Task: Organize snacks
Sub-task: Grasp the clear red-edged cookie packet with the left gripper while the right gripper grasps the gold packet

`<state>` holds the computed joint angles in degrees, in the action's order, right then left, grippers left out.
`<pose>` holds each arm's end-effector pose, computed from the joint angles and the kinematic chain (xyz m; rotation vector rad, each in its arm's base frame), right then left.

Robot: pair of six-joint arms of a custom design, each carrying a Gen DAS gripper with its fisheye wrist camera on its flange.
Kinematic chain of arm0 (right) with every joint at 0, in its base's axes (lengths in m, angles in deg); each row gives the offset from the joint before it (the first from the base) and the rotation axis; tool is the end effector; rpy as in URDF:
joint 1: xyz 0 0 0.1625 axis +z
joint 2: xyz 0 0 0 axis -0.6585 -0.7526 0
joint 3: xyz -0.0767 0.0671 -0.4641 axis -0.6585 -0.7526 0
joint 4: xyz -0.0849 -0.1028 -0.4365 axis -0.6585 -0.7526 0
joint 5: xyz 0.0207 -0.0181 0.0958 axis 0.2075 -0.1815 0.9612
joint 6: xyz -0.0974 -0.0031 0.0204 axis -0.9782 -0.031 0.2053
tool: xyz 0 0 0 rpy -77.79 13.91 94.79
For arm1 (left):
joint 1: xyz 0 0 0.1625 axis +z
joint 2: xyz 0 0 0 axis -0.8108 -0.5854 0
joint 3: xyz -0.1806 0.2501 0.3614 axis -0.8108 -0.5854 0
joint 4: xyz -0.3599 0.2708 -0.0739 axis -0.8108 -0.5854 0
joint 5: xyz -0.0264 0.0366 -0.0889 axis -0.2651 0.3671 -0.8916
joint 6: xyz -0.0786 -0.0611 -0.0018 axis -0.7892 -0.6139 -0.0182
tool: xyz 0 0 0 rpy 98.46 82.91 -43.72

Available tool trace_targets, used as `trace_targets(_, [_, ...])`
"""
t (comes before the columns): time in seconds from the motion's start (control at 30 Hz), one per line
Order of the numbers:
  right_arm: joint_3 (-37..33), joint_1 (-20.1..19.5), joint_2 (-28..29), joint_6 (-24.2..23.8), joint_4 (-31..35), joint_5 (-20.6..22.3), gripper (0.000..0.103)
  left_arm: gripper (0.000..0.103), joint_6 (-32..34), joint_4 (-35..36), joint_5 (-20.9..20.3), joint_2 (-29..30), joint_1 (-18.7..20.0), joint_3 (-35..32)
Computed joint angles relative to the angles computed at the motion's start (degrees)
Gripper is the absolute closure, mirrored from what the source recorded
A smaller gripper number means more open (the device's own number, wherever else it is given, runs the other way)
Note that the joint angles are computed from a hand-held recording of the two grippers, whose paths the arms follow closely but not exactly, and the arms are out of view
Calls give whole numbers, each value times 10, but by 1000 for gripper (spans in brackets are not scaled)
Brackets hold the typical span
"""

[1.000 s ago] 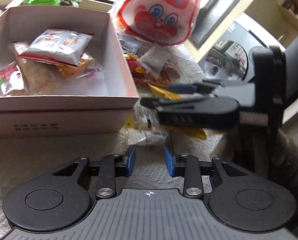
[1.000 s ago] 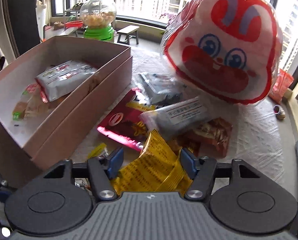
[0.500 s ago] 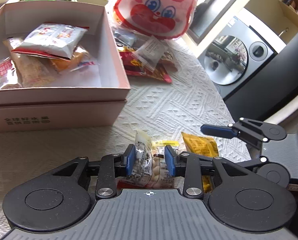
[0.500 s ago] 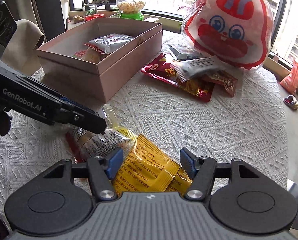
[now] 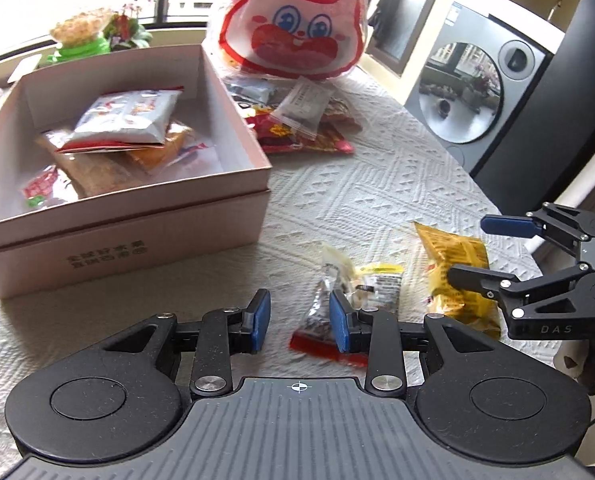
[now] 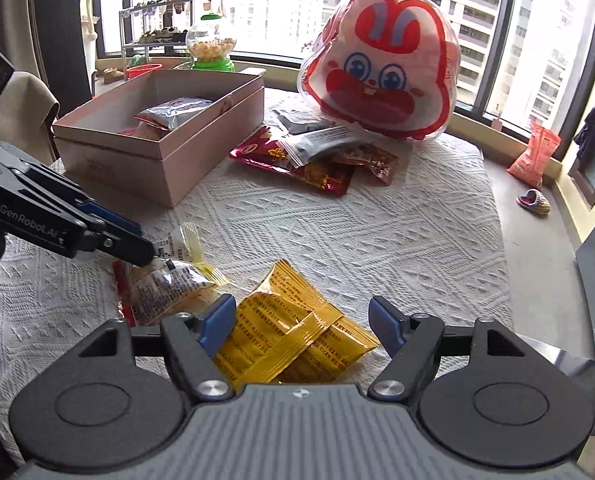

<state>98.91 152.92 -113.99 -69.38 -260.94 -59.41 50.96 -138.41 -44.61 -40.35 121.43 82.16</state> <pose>0.3257 -0.5381 -0.0288 1.4223 -2.3384 0.4394 0.0327 -0.4429 0.2902 0.0852 2.4073 -0.9266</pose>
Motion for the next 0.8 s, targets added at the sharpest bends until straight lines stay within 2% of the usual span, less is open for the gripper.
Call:
trace_targets(0.13, [5, -15, -3, 30, -2, 22, 25, 67, -12, 2, -6, -18, -12, 6])
trace_targets(0.27, [8, -23, -6, 53, 1, 32, 24, 67, 29, 14, -10, 26, -24, -5])
trace_targets(0.37, [17, -27, -13, 57, -6, 33, 23, 58, 95, 5, 21, 69, -47, -1])
trace_targets(0.43, [24, -34, -19, 65, -4, 41, 22, 46, 128, 0, 35, 86, -59, 1])
trace_targets(0.47, [29, -40, -24, 72, -2, 51, 21, 44, 133, 1, 35, 90, -60, 1])
trace_targets(0.6, [35, -67, -38, 121, 27, 99, 20, 43, 120, -10, 25, 81, -56, 2])
trace_targets(0.67, [41, -79, -41, 133, 19, 125, 20, 44, 108, -24, 36, 84, -53, -2])
trace_targets(0.73, [43, -80, -41, 135, 14, 128, 19, 44, 100, -14, 40, 91, -44, -12])
trace_targets(0.8, [44, -75, -37, 131, 7, 118, 19, 43, 102, -14, 6, 92, -30, -22])
